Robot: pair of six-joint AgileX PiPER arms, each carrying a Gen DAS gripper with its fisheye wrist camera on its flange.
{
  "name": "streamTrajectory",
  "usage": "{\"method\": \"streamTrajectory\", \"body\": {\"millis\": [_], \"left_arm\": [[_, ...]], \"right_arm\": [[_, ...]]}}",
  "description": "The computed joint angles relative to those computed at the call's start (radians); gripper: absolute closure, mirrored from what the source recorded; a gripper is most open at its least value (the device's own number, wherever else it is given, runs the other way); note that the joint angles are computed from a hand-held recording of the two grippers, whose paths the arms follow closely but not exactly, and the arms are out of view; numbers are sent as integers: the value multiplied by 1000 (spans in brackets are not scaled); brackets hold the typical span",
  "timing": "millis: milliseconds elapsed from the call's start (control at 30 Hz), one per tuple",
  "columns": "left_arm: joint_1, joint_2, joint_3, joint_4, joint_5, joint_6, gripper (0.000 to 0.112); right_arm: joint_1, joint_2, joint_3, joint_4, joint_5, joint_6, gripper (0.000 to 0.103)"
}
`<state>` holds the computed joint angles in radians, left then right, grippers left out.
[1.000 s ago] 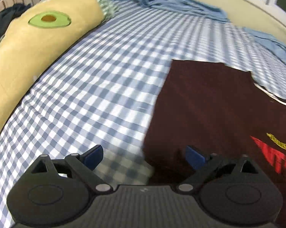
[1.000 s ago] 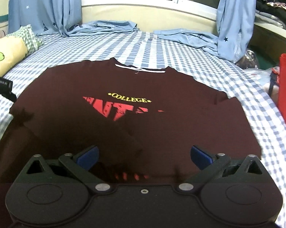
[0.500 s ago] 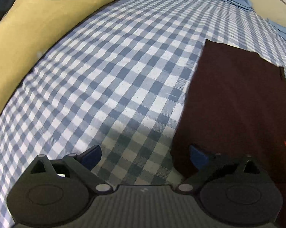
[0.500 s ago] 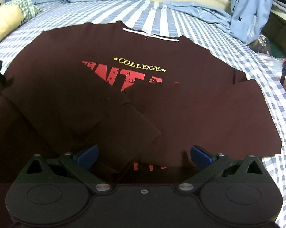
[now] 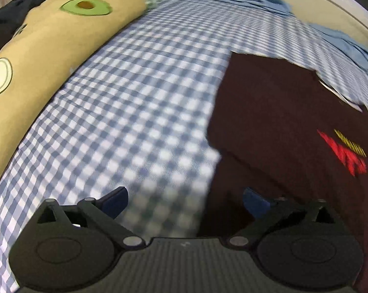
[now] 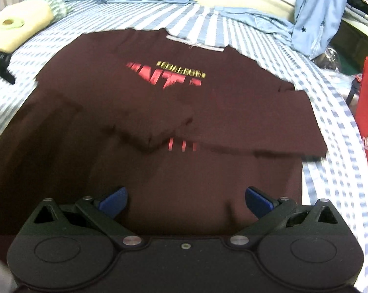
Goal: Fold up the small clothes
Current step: 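Release the sleeve from the left tool and move the right tool toward the hem, then grasp the sweatshirt hem with the right tool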
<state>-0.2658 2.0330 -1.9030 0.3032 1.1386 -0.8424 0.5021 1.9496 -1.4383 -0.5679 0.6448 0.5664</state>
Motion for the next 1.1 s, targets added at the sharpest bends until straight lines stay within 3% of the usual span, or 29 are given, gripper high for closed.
{"method": "streamTrajectory", "body": {"millis": [133,400,633,767,1100], "left_arm": [[-75,-128,212,6,-115,70,10],[-251,-309,495,13,-233,141,10],[-406,-363,598,103,-192,21,10],[-502,-384,597,146,-85,-50,10],[-688,-428,610,241,59,-158,10]], "right_arm": [[14,-163,239,19,-59,33,1],[81,-324,447,42,-22,48,1],[207,-385,582,-165,26,245,1],[257,-397,669,-294,51,363,1],[348,-354,842,-718,124,643,1]]}}
